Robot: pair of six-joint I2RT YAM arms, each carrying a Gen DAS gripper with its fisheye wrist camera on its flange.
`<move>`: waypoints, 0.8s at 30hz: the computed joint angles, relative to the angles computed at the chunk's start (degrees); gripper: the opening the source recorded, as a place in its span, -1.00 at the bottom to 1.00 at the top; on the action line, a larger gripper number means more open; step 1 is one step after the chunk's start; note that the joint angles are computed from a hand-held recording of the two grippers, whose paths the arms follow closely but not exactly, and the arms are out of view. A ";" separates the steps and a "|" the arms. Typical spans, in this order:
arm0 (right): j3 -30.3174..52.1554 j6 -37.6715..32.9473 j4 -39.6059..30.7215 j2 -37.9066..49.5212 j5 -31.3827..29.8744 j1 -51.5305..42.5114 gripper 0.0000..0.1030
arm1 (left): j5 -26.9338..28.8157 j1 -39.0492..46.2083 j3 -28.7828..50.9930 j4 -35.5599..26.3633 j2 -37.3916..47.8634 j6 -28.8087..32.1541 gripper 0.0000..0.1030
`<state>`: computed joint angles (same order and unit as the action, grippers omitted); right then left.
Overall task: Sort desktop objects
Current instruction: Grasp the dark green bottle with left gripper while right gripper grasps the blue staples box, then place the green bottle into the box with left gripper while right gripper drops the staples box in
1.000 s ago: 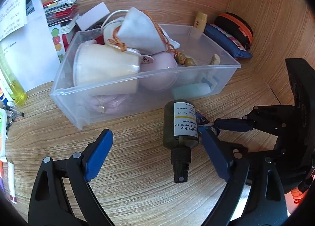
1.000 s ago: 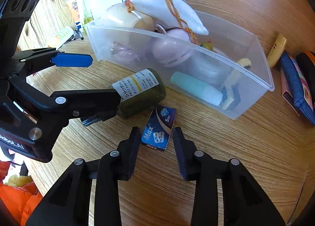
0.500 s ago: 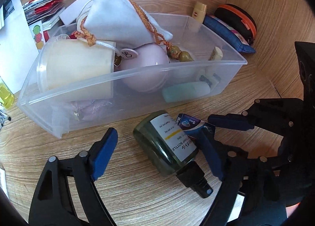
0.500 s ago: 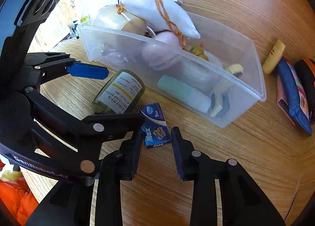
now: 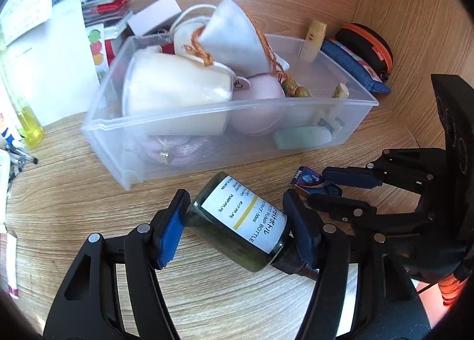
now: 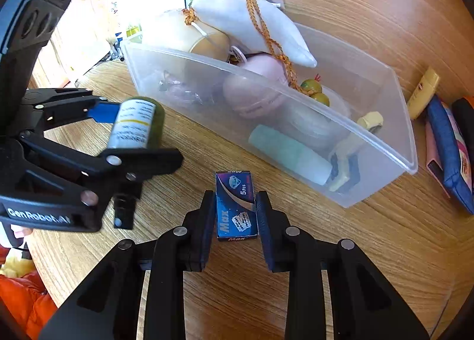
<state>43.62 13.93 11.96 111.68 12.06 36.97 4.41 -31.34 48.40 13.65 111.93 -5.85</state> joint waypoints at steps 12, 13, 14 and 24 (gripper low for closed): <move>-7.63 3.12 1.18 -12.57 5.79 2.21 -0.51 | -3.48 -1.69 -4.26 3.21 -7.88 -0.28 0.25; -8.00 3.33 1.00 -13.76 6.50 2.45 -0.51 | -3.61 -1.67 -4.43 3.36 -8.49 -0.11 0.25; -8.19 3.42 0.81 -14.73 7.02 2.55 -0.51 | -3.88 -1.75 -4.52 3.52 -9.02 -0.10 0.25; -10.34 1.79 -0.34 -22.60 8.41 -0.61 -0.51 | -2.43 -1.77 0.54 0.34 -9.98 1.38 0.25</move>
<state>33.28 15.71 11.62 89.08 20.47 36.36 1.97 -33.11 48.94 13.99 101.95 -4.47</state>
